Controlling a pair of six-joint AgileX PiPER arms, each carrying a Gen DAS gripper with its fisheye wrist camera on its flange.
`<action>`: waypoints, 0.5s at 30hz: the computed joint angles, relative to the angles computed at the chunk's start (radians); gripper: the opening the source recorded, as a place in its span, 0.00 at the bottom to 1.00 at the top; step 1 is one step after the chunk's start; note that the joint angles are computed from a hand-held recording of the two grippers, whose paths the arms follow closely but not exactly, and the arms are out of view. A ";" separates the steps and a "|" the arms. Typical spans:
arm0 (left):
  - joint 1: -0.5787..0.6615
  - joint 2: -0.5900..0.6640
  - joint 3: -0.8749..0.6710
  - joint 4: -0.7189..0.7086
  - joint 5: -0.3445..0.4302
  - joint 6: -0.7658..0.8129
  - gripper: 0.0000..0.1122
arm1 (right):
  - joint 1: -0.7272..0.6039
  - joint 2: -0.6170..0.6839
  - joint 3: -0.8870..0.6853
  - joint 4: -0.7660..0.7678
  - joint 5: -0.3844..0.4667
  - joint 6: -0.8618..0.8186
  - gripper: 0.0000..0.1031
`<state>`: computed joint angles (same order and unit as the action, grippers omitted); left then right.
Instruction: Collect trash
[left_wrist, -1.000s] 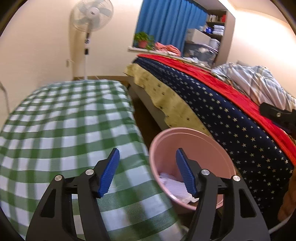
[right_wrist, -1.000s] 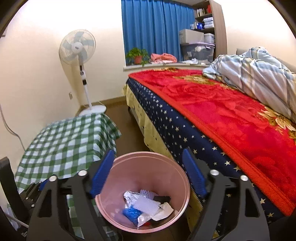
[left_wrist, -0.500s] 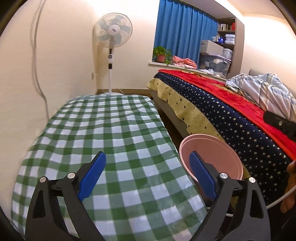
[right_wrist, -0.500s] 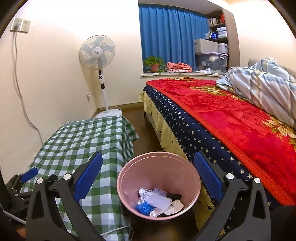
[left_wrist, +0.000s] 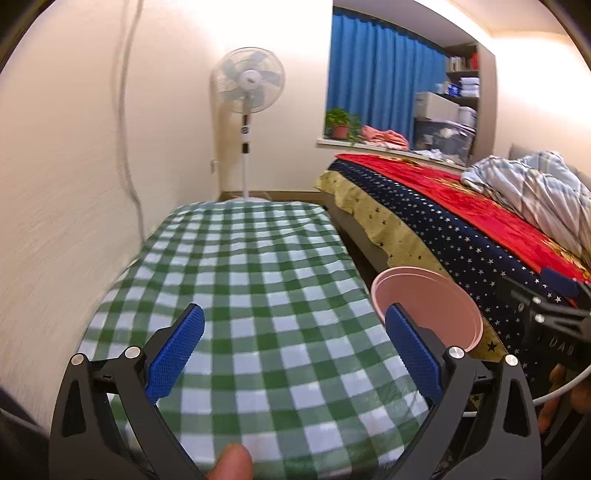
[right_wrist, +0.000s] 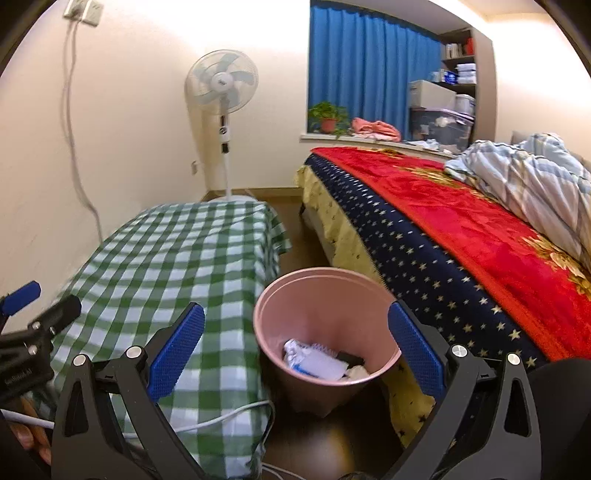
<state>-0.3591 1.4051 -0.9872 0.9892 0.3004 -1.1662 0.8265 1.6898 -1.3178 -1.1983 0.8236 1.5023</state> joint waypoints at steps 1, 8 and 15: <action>-0.002 -0.022 0.022 0.013 0.012 -0.018 0.85 | 0.010 0.004 -0.001 0.000 0.007 -0.004 0.95; 0.032 -0.092 0.098 0.022 0.054 -0.070 0.85 | 0.040 0.045 -0.033 0.025 0.017 -0.005 0.95; 0.054 -0.024 0.070 -0.024 0.062 -0.082 0.85 | 0.035 0.108 -0.091 0.046 -0.022 -0.028 0.95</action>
